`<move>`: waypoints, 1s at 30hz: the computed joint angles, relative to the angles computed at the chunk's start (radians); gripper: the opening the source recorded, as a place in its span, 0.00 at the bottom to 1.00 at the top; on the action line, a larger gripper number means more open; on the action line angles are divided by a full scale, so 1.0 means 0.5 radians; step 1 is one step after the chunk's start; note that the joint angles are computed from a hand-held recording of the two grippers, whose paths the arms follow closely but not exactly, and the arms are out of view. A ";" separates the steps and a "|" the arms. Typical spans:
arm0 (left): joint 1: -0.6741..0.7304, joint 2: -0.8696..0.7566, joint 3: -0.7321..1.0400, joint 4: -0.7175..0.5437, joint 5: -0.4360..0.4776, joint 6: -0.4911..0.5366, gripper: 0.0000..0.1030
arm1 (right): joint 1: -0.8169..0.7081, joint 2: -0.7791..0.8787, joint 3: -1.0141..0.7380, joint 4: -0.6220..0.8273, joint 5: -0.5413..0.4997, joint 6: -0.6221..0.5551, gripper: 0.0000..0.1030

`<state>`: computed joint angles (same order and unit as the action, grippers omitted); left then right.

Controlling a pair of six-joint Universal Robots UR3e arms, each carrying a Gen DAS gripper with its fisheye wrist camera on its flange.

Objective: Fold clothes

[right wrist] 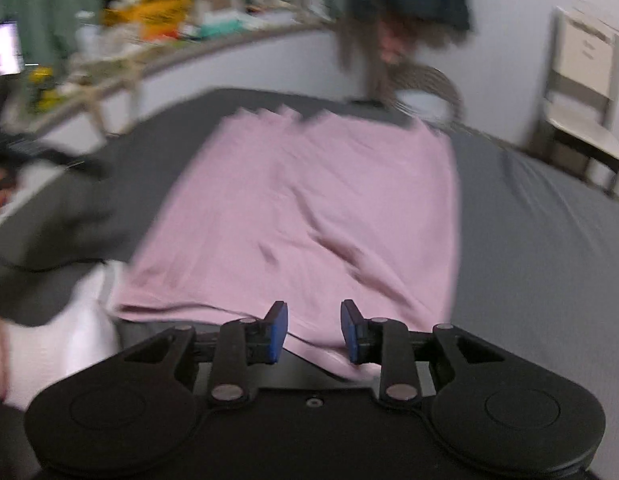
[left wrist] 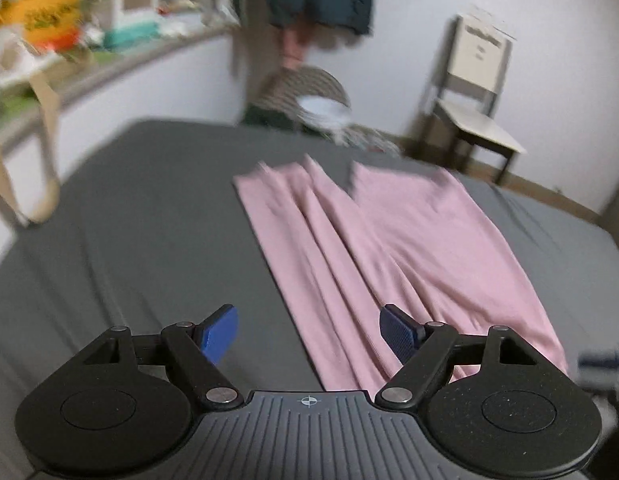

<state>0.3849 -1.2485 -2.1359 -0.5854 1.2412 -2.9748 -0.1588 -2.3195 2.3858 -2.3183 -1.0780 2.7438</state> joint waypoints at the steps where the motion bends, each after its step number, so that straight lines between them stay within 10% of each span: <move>1: -0.040 -0.095 0.114 0.018 0.045 -0.051 0.76 | 0.061 0.096 -0.033 -0.093 0.053 -0.003 0.28; 8: -0.464 -0.966 1.470 -0.589 0.626 -0.012 0.76 | 0.773 1.240 -0.413 -1.085 0.053 0.231 0.28; 14: -0.592 -1.906 2.672 -1.184 0.832 0.158 0.76 | 1.213 1.886 -0.778 -1.336 -0.290 0.360 0.28; 19: -0.493 -2.406 3.130 -1.046 0.553 -0.005 0.76 | 1.250 2.046 -0.684 -1.609 -0.248 0.394 0.28; 23: -0.501 -2.646 3.319 -1.002 0.588 -0.076 0.53 | 1.228 2.083 -0.556 -1.829 -0.160 0.314 0.28; 30: -0.496 -2.703 3.125 -0.608 0.488 -0.400 0.40 | 1.136 2.056 -0.490 -1.883 0.053 0.355 0.28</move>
<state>0.1369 -2.6001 -0.5736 -0.8893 1.4851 -3.1749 0.4094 -1.2916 2.1408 -3.2598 -1.0517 2.9212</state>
